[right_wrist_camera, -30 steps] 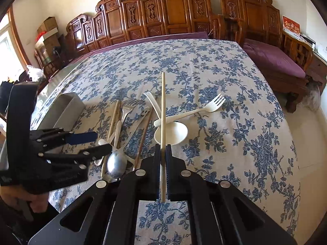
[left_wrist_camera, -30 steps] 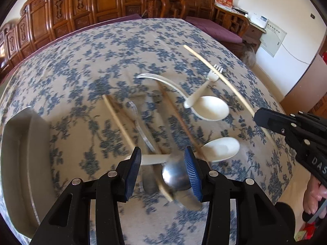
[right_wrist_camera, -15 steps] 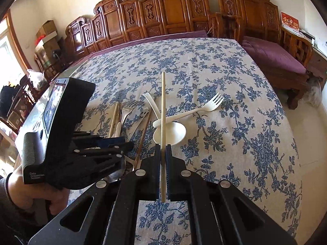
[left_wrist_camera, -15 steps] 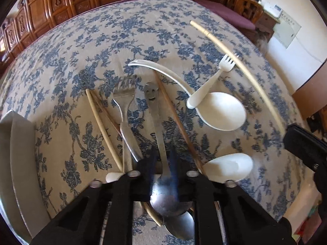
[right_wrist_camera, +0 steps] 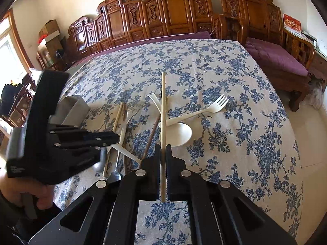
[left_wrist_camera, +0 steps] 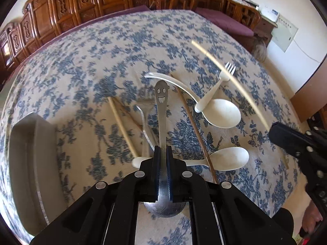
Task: Organize utensils
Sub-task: 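Carry the spoon into the grey tray and open the left tool while the right holds the chopstick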
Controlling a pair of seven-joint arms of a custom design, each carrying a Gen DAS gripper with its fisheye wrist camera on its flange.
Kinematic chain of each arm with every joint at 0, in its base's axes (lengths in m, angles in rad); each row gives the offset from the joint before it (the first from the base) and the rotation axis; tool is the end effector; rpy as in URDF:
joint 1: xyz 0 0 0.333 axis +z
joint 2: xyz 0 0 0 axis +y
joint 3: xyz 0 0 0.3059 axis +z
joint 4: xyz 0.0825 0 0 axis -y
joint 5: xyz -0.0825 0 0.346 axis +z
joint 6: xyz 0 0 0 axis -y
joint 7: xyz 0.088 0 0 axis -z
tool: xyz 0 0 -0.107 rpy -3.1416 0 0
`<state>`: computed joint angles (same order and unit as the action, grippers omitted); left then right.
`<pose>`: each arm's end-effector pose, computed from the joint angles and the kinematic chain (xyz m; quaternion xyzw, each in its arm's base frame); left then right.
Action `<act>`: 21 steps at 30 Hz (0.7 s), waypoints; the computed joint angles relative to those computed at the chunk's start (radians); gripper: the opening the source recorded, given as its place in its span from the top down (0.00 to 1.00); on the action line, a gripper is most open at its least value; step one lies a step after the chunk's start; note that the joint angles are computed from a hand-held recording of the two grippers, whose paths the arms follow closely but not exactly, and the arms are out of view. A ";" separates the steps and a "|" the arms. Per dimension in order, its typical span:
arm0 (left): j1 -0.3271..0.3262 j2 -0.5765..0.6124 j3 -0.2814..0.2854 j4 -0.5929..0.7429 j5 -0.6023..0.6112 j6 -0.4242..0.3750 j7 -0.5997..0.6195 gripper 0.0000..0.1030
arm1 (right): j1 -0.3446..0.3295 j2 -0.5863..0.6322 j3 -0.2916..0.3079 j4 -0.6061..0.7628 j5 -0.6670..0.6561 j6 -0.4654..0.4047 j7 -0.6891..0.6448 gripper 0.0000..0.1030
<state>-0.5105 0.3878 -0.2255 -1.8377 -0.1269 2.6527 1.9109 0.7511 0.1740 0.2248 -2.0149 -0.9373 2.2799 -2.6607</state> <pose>0.4869 -0.4164 0.3839 -0.3010 0.9257 -0.2231 0.0517 0.3372 0.4561 0.3978 -0.4868 0.8036 -0.2217 0.2611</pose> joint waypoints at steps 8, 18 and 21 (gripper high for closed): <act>0.079 -0.098 -0.029 -0.083 -0.099 0.033 0.104 0.95 | 0.021 0.052 -0.004 0.092 -0.015 -0.017 -0.054 0.94; 0.157 -0.169 -0.026 -0.120 -0.201 0.047 0.203 0.95 | 0.074 0.142 -0.029 0.246 -0.026 -0.032 -0.145 0.95; 0.178 -0.181 -0.020 -0.127 -0.219 0.050 0.226 0.95 | 0.090 0.165 -0.038 0.287 -0.024 -0.036 -0.168 0.94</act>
<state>-0.3326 0.2070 -0.2454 -1.9650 -0.3464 2.7025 2.1366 0.8415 0.3395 0.1866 -1.7280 -0.9617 2.2441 -2.8292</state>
